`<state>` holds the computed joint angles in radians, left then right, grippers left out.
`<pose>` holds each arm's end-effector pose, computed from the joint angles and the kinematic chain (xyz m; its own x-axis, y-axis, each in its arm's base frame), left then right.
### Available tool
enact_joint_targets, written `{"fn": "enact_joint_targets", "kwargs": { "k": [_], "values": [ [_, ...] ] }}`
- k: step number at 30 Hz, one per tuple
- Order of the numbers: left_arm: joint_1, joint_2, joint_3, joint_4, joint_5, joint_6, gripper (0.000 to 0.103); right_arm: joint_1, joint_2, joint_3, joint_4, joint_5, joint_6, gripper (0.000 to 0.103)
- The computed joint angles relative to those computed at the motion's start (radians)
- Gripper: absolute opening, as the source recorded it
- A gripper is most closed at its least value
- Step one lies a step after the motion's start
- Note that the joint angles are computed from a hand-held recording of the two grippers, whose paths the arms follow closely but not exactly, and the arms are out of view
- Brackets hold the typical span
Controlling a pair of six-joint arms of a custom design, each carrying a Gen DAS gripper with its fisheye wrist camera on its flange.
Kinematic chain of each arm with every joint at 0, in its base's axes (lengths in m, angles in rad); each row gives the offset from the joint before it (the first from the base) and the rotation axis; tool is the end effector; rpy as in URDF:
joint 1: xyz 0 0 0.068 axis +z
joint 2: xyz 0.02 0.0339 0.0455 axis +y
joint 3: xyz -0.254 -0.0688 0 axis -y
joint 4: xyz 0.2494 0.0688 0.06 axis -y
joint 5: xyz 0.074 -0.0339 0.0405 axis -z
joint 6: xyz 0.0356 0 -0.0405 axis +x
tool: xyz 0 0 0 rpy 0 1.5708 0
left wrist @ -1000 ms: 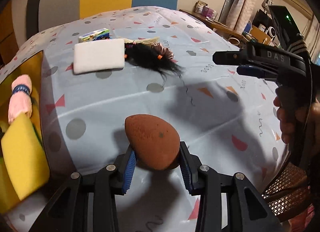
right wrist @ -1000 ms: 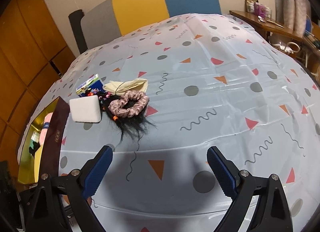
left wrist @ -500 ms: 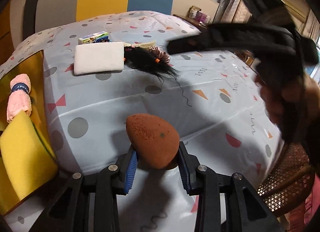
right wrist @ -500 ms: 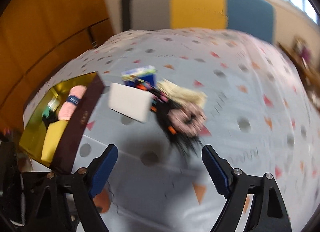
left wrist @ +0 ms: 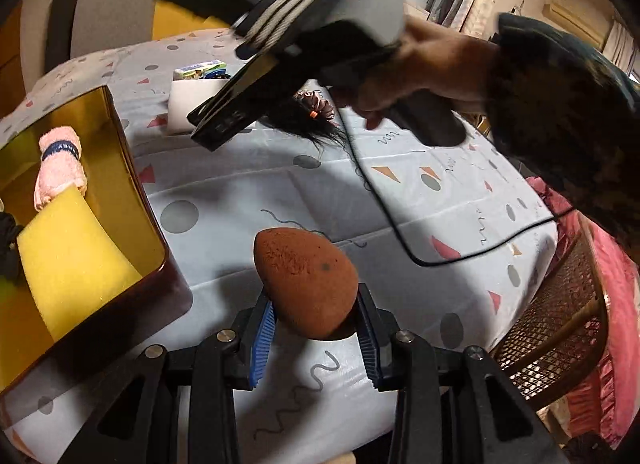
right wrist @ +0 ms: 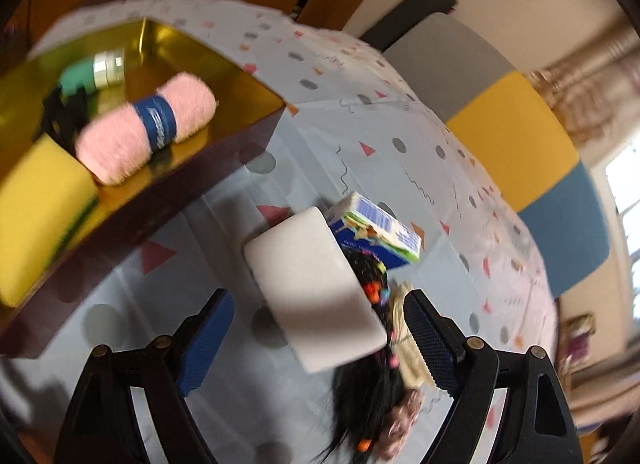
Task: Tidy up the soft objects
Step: 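Grasp the white foam block with the right tool while the left holds the brown sponge, then carry the brown sponge over the gold tray and open the left tool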
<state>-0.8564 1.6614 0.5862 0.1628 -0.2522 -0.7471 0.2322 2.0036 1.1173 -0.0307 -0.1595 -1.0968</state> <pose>0.1906 -0.2063 0.0898 -0.8094 -0.0711 -0.5830 0.1112 0.9561 -0.2710 0.3851 0.0969 0.1022 -0.0668 -0.9185 -0.3898 -0.8339 0.2659 -0.4836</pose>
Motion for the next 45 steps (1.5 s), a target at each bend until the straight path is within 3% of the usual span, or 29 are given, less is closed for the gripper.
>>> {"fn": "enact_joint_targets", "kwargs": {
  "k": [3, 4, 8, 11, 16, 20, 23, 31, 36, 41, 45],
  "values": [
    [0.000, -0.007, -0.008, 0.006, 0.005, -0.005, 0.037, 0.027, 0.051, 0.034, 0.000, 0.053, -0.025, 0.078],
    [0.002, -0.009, -0.012, 0.013, 0.011, -0.008, 0.037, 0.036, 0.072, 0.043, 0.010, 0.077, -0.028, 0.062],
    [0.001, -0.009, -0.014, 0.018, 0.015, -0.007, 0.037, 0.033, 0.095, 0.074, -0.001, 0.079, 0.012, 0.056],
    [-0.009, -0.017, -0.018, 0.017, 0.004, -0.014, 0.037, 0.010, 0.070, 0.098, -0.090, 0.034, 0.072, 0.055],
    [-0.024, -0.033, -0.029, 0.018, -0.011, -0.019, 0.037, -0.081, 0.001, 0.170, -0.405, -0.092, 0.140, 0.056],
    [-0.042, -0.052, -0.032, 0.000, -0.028, -0.022, 0.037, -0.164, 0.019, 0.240, -0.637, -0.133, 0.151, 0.056],
    [-0.059, -0.068, -0.027, -0.021, -0.047, -0.029, 0.037, -0.226, 0.032, 0.230, -0.688, -0.139, 0.161, 0.056],
    [-0.103, -0.090, 0.003, -0.090, -0.100, -0.053, 0.037, -0.319, 0.046, 0.107, -0.541, -0.181, 0.194, 0.057],
    [-0.117, -0.134, 0.011, -0.149, -0.138, -0.074, 0.037, -0.346, -0.009, -0.034, -0.375, -0.222, 0.170, 0.058],
    [-0.131, -0.231, 0.012, -0.252, -0.195, -0.126, 0.038, -0.362, -0.065, -0.187, -0.188, -0.234, 0.159, 0.060],
    [-0.144, -0.290, 0.023, -0.328, -0.250, -0.154, 0.038, -0.369, -0.073, -0.214, -0.136, -0.251, 0.188, 0.060]
  ]
}}
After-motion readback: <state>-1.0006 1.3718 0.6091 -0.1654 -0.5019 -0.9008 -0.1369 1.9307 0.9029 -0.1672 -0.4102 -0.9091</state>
